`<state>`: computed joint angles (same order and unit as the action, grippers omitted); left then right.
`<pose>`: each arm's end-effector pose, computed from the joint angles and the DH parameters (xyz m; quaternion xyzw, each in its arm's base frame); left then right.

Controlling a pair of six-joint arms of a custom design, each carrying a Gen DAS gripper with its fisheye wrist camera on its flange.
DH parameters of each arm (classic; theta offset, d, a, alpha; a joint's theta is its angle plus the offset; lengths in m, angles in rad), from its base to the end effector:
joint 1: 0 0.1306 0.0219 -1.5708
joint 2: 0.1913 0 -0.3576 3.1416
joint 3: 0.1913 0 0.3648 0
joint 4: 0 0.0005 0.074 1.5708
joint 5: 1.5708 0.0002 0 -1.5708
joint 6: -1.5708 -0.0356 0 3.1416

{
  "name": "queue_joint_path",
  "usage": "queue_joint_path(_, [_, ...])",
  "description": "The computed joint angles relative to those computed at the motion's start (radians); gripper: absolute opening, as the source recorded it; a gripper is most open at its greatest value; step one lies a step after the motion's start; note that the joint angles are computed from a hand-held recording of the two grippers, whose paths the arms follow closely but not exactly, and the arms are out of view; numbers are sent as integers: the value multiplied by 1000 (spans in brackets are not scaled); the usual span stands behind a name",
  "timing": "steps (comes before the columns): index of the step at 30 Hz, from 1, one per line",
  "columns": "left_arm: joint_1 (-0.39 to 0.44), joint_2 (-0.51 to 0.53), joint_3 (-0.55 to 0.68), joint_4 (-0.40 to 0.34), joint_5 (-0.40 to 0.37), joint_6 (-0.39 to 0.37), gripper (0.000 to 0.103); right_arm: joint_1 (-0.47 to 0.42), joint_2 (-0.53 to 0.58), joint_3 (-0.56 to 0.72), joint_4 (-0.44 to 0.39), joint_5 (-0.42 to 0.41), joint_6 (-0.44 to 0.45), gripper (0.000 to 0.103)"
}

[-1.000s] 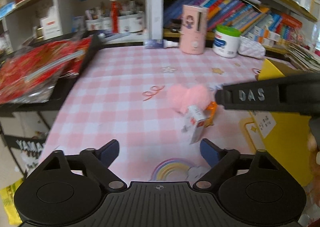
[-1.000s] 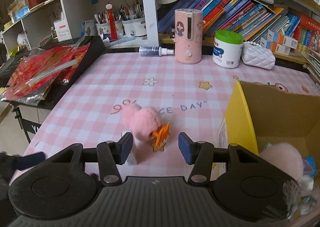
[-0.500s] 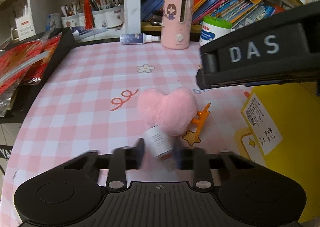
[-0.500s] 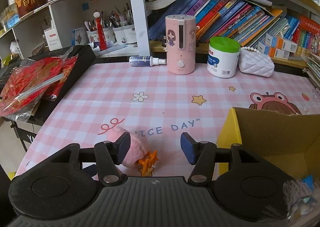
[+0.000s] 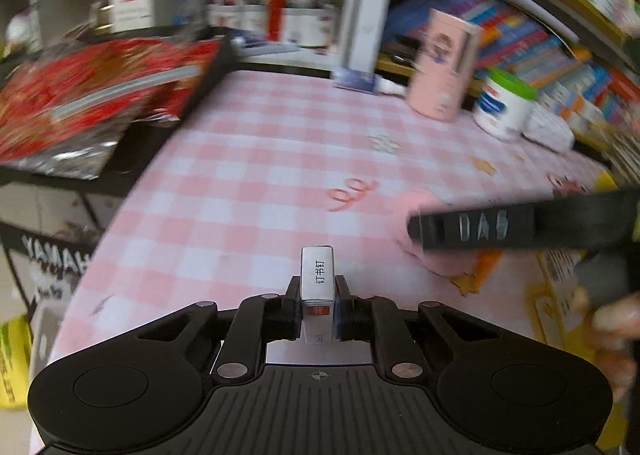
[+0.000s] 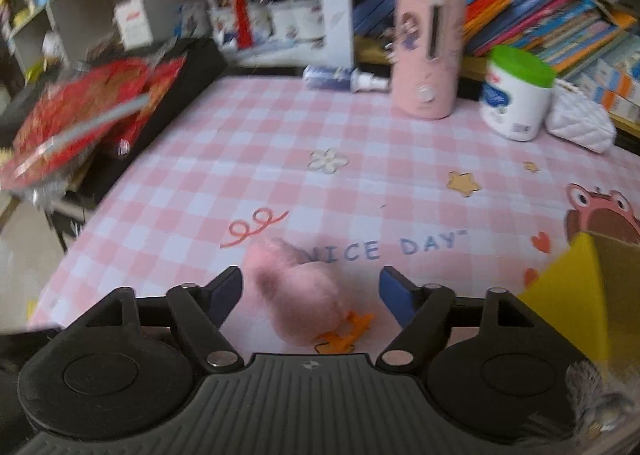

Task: Organize objects
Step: 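Grasp the white staple box with the left tool while the right tool grasps the pink heart plush, then carry the staple box with the left tool while the right tool carries the heart plush toward the box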

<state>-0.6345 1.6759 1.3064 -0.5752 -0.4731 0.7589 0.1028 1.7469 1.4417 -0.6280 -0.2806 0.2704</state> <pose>0.4348 -0.3005 0.2551 -0.1295 0.9186 -0.0211 0.3727 0.5586 0.0670 0.2677 -0.2175 0.9158 0.1063 0.3204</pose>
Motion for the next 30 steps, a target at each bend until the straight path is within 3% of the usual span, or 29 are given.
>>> queue_joint_path(6, [4, -54, -52, -2, -15, 37, 13, 23, 52, 19, -22, 50, 74, 75])
queue_joint_path(8, [-1, -61, -54, -10, -18, 36, 13, 24, 66, 27, -35, 60, 75, 65])
queue_joint_path(10, [-6, -68, -57, -13, -22, 33, 13, 17, 64, 23, -33, 36, 68, 47])
queue_joint_path(11, [-9, -72, -59, -13, -25, 34, 13, 18, 57, 13, -23, 43, 75, 46])
queue_joint_path(15, [-23, -101, -80, -6, -48, 38, 13, 15, 24, -20, -1, 44, 63, 45])
queue_joint_path(23, [-69, -183, -139, -15, -89, 75, 13, -19, -141, -155, 26, -49, 8, 45])
queue_joint_path(30, [-127, -273, -206, -36, -134, 111, 13, -43, -285, -267, 0, -95, -39, 45])
